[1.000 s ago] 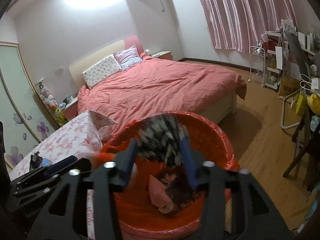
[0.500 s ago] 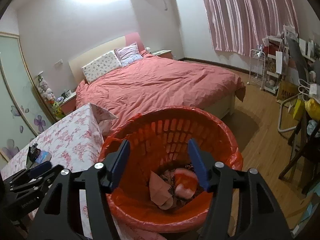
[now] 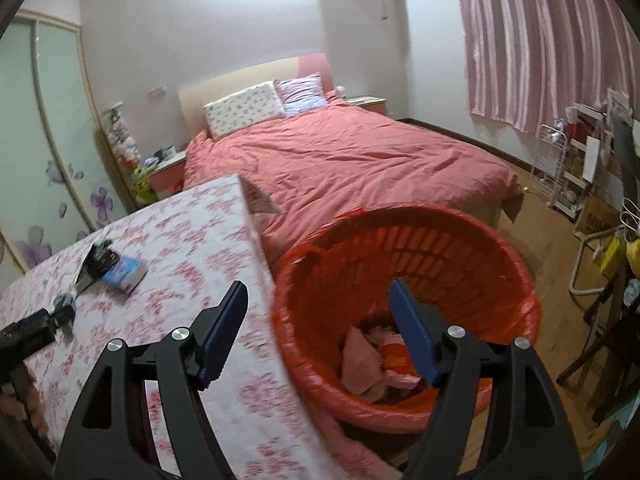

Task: Collect trash
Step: 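Grasp the green sock with the left gripper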

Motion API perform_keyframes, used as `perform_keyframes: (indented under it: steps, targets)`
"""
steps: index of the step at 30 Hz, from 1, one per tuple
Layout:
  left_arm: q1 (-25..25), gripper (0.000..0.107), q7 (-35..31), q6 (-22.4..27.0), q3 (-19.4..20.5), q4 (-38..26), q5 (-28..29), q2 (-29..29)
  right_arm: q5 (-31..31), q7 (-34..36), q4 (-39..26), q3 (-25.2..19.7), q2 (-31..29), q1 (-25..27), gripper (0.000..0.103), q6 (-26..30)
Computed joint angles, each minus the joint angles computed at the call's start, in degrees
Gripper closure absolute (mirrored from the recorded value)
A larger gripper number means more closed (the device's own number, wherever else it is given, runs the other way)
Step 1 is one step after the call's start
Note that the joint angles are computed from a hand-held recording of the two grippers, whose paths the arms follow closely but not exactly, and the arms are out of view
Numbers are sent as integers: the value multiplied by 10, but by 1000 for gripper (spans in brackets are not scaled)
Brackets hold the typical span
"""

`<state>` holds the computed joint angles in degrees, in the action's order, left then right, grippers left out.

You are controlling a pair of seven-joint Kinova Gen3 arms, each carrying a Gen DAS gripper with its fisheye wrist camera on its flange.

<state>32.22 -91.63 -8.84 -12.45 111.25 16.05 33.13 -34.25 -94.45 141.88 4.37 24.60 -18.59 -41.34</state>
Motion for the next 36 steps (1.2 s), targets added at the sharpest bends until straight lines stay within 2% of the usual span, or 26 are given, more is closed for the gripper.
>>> perform_keyframes:
  steps: [2,7,12,15,18,20,23,24,26,29,30,32,34,36]
  targets:
    - [-19,21,9,3,-4,0,7,2,-9,13,-8,0,2,-12,30,10]
    - [-98,21,44,39,48,-30,-16,17,-37,45,-27,3,5,-42,30,35]
    - [-105,26,80,69,46,-69,-36,45,-67,84,-50,12,8,-70,30,62]
    - [-99,38,101,96,35,-95,-51,59,-80,101,-63,15,12,-80,30,73]
    - [-91,51,123,98,24,-103,-67,64,-86,112,-77,16,15,-85,30,88]
    - [-90,74,133,107,18,-112,-79,67,-86,117,-88,17,18,-87,30,101]
    - [-128,90,122,108,50,-110,-98,62,-87,126,-106,20,25,-95,30,116]
    - [-131,91,121,107,51,-107,-105,60,-88,129,-111,22,28,-98,30,122]
    - [-116,92,125,102,24,-94,-124,54,-82,133,-127,25,35,-98,30,137]
    - [-112,92,117,97,7,-76,-138,48,-52,126,-163,19,49,-84,30,180]
    - [-114,90,115,95,5,-73,-140,47,-33,115,-176,13,54,-73,30,195]
    - [-114,80,109,85,-2,-64,-142,48,-5,96,-199,9,65,-63,30,220]
    - [-137,76,109,84,18,-63,-140,46,17,81,-230,9,79,-58,30,247]
    - [-151,75,106,83,32,-62,-138,45,19,79,-261,33,95,-82,22,271]
